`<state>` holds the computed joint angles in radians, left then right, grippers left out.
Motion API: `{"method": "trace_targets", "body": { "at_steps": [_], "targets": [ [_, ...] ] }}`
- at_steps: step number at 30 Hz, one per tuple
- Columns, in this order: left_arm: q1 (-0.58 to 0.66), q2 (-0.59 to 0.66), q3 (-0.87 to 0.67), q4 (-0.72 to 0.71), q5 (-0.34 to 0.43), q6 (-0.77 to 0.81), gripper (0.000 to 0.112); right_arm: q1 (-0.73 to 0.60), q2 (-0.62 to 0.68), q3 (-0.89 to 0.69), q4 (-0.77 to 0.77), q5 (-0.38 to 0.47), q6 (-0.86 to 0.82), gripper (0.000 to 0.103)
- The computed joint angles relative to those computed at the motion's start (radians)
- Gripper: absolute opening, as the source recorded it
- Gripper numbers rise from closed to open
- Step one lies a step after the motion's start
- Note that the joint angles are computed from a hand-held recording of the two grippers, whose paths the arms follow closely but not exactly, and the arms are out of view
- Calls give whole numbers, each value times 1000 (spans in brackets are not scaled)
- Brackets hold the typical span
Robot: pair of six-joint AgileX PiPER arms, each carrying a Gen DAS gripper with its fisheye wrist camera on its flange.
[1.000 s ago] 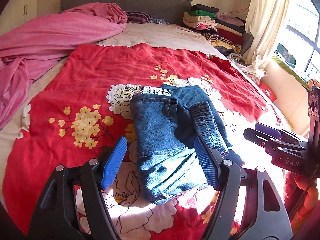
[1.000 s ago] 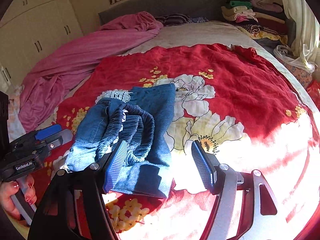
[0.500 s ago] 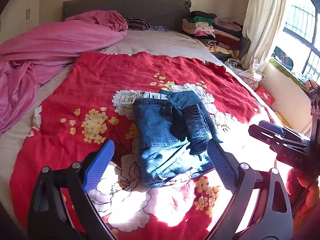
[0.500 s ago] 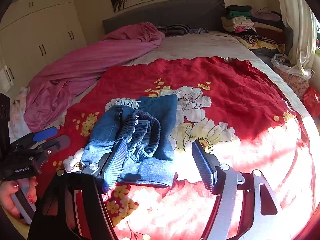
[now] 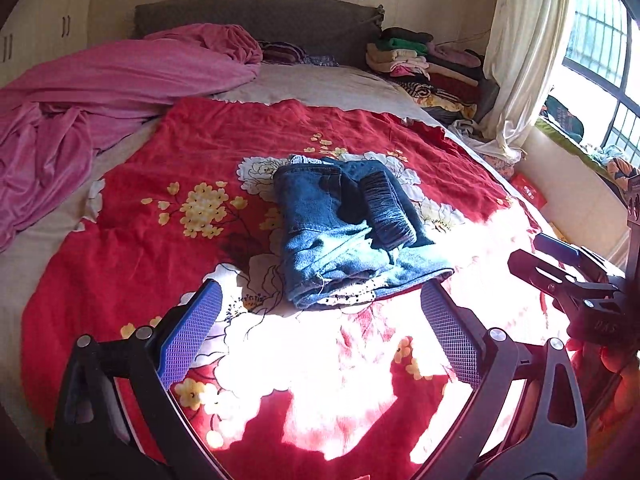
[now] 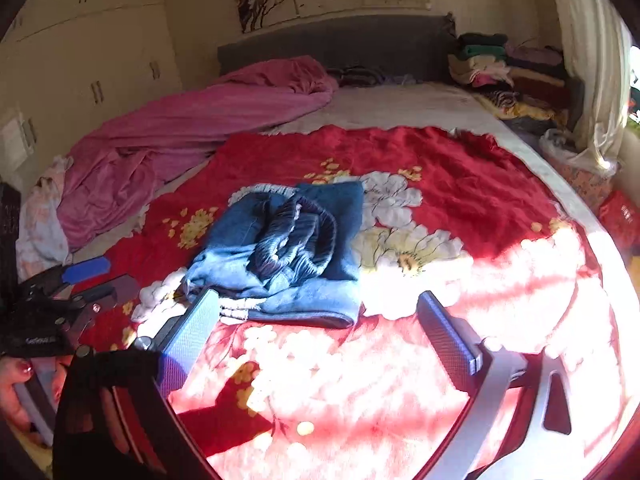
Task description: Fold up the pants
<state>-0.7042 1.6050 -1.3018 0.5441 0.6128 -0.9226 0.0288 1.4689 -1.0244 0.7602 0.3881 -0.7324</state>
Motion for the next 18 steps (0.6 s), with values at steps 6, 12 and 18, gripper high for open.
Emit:
{"method": "trace_targets", "body": {
  "at_steps": [6,12,18],
  "targets": [
    [-37,-34,91,40,-17,-66,93,-25,-22,73,79,-5,-47,98],
    [-69,-40,163,85,-31,-142,93,-25,-49,165,104,-46,-89,98],
    [-82,-39,240,122,-76,-221,93,-23,-68,254,222,-110,-214,98]
  ]
}}
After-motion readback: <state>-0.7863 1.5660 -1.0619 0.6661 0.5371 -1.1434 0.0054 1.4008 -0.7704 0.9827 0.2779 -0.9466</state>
